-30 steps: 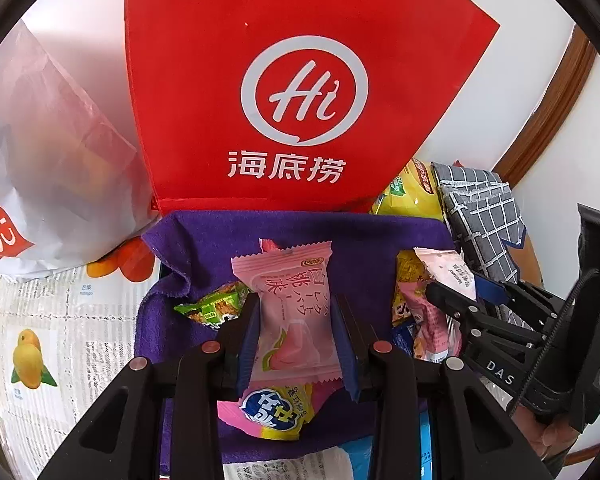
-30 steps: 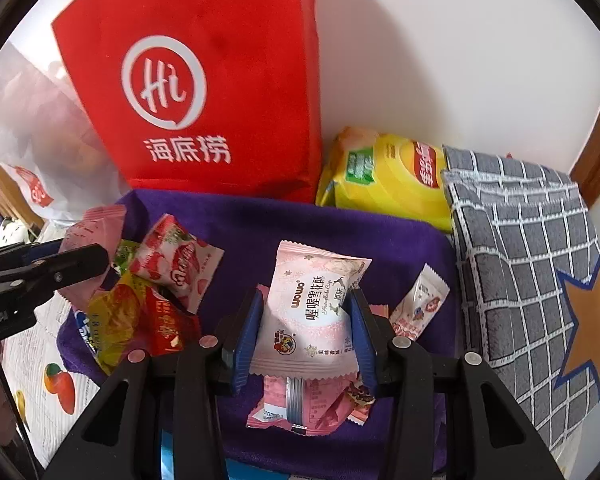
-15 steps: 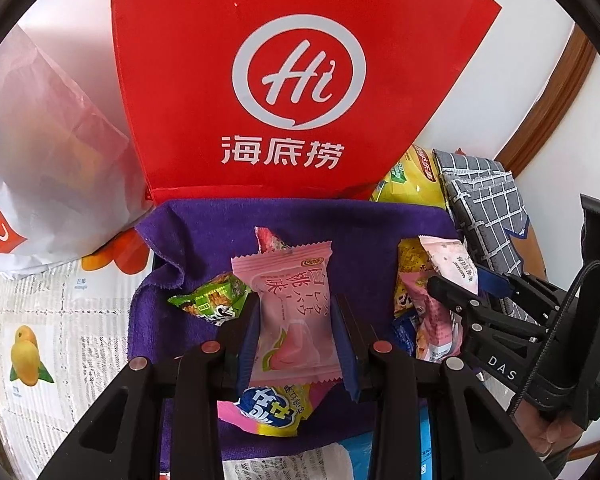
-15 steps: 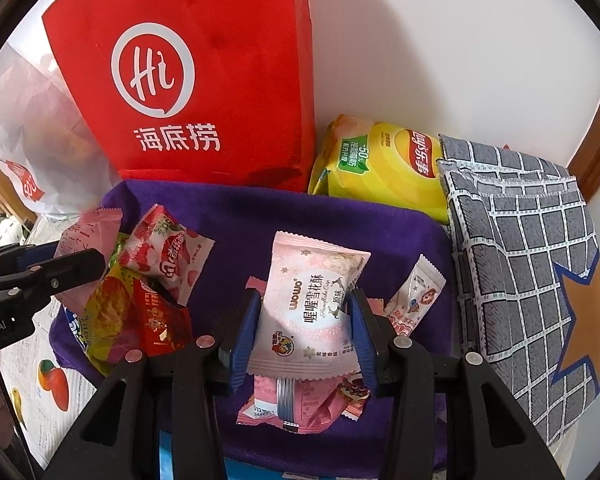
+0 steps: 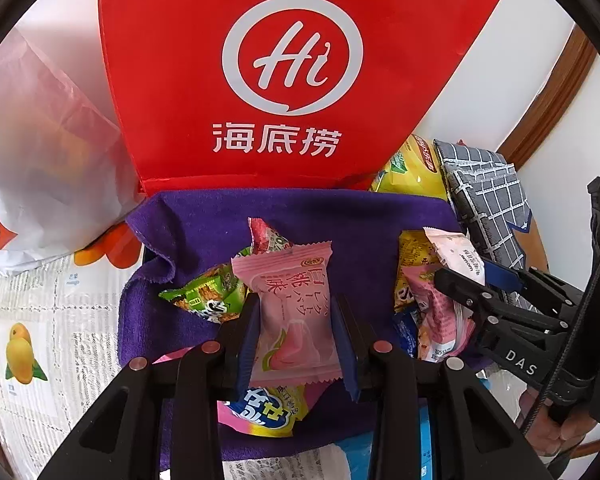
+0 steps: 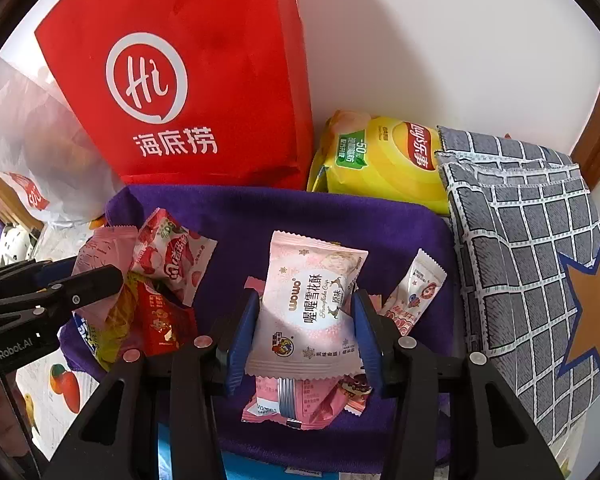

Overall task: Organize snacks
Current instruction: 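Lower both pink candy packets onto the towel among the snacks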

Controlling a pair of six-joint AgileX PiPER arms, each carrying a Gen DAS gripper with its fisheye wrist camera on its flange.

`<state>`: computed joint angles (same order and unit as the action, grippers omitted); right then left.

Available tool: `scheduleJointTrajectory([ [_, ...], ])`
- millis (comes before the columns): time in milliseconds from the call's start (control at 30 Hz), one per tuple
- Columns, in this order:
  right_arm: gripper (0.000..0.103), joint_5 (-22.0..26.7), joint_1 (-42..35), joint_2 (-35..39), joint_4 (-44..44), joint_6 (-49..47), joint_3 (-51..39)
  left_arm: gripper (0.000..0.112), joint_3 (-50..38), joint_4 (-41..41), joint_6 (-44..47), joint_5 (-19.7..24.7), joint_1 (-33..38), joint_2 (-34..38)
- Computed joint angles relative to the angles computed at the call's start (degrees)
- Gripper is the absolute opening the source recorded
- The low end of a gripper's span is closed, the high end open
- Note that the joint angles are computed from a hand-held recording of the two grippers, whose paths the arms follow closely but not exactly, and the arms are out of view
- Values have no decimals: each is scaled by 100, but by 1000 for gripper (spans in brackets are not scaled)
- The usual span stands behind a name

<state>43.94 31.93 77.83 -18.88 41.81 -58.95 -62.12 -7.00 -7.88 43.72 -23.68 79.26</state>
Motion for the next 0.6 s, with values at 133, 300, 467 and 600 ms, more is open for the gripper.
scheduleJointTrajectory([
  [133, 50, -22, 47, -41, 4, -28, -1, 33, 19, -77, 90, -22, 15, 42],
  [300, 51, 48, 186, -72, -144, 88, -26, 33, 39, -106, 123, -43, 14, 69],
  [467, 51, 86, 216, -107, -191, 137, -30, 33, 26, -115, 112, -47, -9, 121],
  [600, 51, 103, 227, -168, -216, 155, -26, 33, 8, -112, 83, -55, -65, 188],
])
